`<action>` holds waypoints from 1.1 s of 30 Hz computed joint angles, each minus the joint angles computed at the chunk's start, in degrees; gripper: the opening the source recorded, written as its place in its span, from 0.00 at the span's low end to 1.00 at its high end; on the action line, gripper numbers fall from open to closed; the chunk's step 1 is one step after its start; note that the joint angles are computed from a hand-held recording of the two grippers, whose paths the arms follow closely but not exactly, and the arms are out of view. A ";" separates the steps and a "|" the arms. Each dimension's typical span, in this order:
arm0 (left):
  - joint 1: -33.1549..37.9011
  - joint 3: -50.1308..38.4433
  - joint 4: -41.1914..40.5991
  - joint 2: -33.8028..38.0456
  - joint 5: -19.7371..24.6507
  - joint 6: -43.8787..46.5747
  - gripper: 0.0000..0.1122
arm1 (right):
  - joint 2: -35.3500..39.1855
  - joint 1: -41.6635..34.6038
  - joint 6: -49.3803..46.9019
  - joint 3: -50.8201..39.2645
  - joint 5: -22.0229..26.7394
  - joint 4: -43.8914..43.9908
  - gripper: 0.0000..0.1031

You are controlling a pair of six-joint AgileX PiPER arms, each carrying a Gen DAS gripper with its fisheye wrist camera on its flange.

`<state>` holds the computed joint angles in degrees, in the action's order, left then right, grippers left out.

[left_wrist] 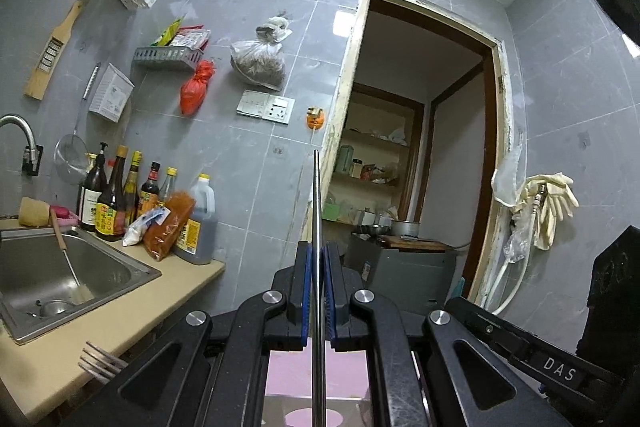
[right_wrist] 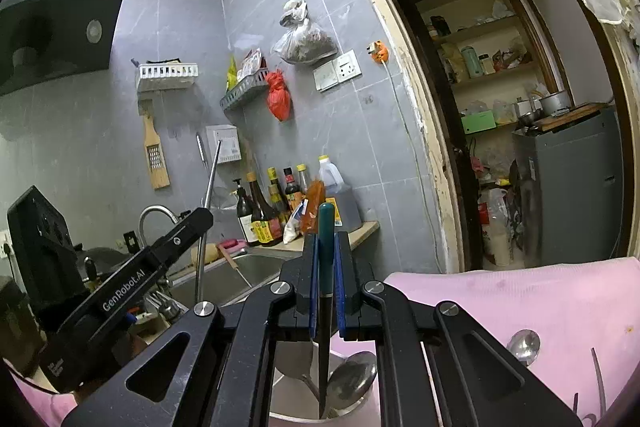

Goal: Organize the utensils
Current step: 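Lower both chopsticks into the white caddy and open both tools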

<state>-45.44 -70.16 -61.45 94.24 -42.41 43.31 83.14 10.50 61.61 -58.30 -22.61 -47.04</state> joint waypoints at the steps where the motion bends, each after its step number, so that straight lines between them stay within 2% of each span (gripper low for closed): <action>1: 0.13 0.32 0.24 -0.11 -0.14 -0.44 0.06 | 0.29 0.48 -1.28 -0.24 0.82 0.85 0.07; 9: -0.49 2.27 1.42 0.12 -2.55 -0.66 0.06 | -0.08 2.36 -5.09 -0.40 3.99 3.86 0.07; 33: -3.35 5.71 6.94 2.07 -13.22 -3.20 0.06 | 0.13 2.70 -6.45 0.32 3.48 5.71 0.07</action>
